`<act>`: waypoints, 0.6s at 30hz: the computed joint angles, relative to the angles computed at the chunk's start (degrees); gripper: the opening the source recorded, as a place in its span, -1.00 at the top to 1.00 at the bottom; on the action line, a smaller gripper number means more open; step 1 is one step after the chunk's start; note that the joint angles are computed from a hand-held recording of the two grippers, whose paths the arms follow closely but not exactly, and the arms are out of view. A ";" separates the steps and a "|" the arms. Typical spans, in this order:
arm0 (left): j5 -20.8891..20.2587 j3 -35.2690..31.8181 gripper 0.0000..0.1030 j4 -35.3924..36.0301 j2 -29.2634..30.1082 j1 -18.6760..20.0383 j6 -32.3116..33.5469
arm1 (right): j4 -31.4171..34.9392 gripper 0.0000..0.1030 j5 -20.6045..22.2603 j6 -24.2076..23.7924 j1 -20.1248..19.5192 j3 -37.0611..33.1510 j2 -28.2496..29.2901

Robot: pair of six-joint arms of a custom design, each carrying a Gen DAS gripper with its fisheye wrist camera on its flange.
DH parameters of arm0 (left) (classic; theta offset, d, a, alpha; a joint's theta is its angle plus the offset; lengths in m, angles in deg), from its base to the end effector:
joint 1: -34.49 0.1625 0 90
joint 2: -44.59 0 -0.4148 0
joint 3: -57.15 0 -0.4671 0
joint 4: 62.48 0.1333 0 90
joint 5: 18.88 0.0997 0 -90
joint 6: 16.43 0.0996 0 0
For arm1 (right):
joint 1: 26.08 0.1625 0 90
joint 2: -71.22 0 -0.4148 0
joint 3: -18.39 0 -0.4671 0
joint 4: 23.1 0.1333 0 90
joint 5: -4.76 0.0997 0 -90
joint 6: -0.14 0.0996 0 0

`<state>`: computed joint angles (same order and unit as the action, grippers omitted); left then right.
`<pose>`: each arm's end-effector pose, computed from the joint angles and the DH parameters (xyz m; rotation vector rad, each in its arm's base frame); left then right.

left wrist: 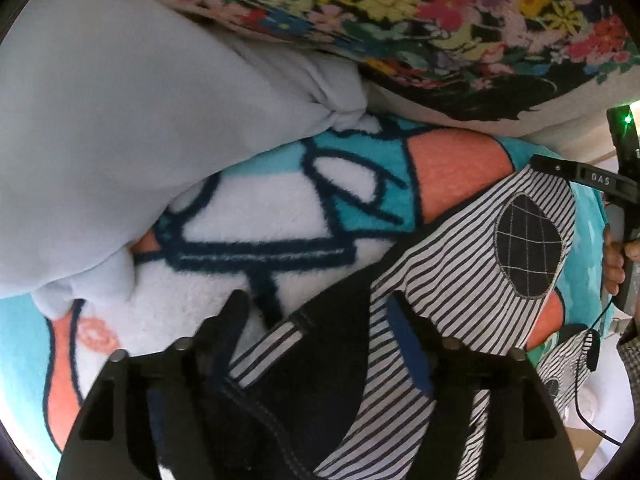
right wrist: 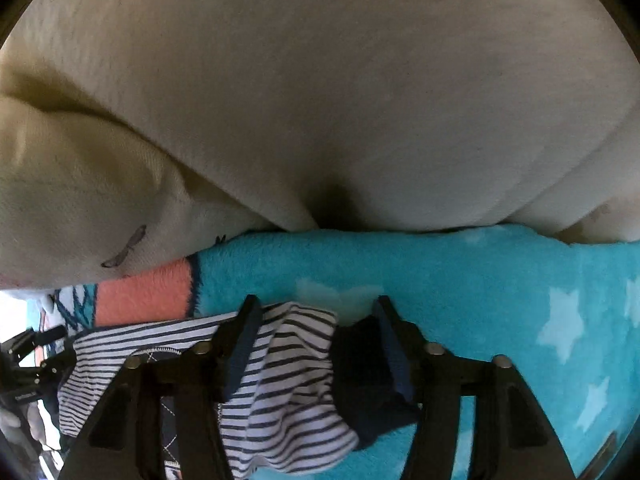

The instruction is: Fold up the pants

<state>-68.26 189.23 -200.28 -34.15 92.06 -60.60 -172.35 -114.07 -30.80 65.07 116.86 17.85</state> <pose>-0.0751 -0.4876 0.1097 -0.2100 2.4778 -0.4759 0.0992 -0.6934 0.1043 0.6367 -2.5129 0.1396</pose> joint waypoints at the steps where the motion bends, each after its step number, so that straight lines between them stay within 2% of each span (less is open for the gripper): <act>1: -0.38 -0.64 -0.61 0.07 0.71 0.24 0.68 | -0.25 -0.43 -0.13 -0.98 0.13 0.16 0.09; 3: -0.58 -1.75 -0.73 1.29 2.23 0.26 1.40 | -0.25 -0.43 -0.20 -2.21 0.28 0.65 -0.03; 5: 1.05 -3.27 -0.74 5.29 4.12 -0.46 0.64 | -0.95 -0.34 -0.91 -4.28 0.53 1.62 -0.31; 6: 1.99 -4.27 -0.73 7.62 5.28 -0.92 -0.12 | -2.73 -0.10 -2.65 -5.69 0.93 2.23 -0.12; 7: 3.20 -5.02 -0.58 9.71 6.24 -1.42 -1.07 | -4.35 0.24 -3.95 -7.01 1.25 2.81 -0.03; 8: 4.20 -5.16 -0.46 10.33 6.72 -2.10 -1.27 | -5.05 0.43 -3.98 -7.83 1.36 3.48 -0.42; 9: 4.48 -5.15 -0.02 10.26 6.71 -2.72 -1.38 | -4.96 0.64 -3.49 -7.77 1.33 4.04 -0.98; 10: 4.52 -5.53 0.58 10.90 6.92 -3.12 -2.40 | -4.94 0.67 -2.91 -7.33 1.30 4.45 -1.46; 11: 3.27 -5.62 0.79 10.28 6.60 -3.08 -2.38 | -6.26 0.69 -2.69 -7.54 1.32 5.08 -1.86; 12: 2.67 -5.71 0.80 9.36 6.67 -3.30 -2.61 | -6.68 0.71 -2.20 -7.52 1.22 5.63 -2.54; 15: 4.67 -5.51 0.80 10.07 7.13 -4.93 -3.83 | -7.36 0.72 -0.46 -6.18 1.01 6.83 -4.37; 18: 4.83 -3.15 0.80 9.25 4.76 -6.51 -5.07 | -6.58 0.72 1.96 -4.95 0.72 8.60 -7.45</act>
<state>-63.44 186.08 -191.03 -29.39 85.55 -65.67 -178.93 -112.11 -35.76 65.78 125.46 10.40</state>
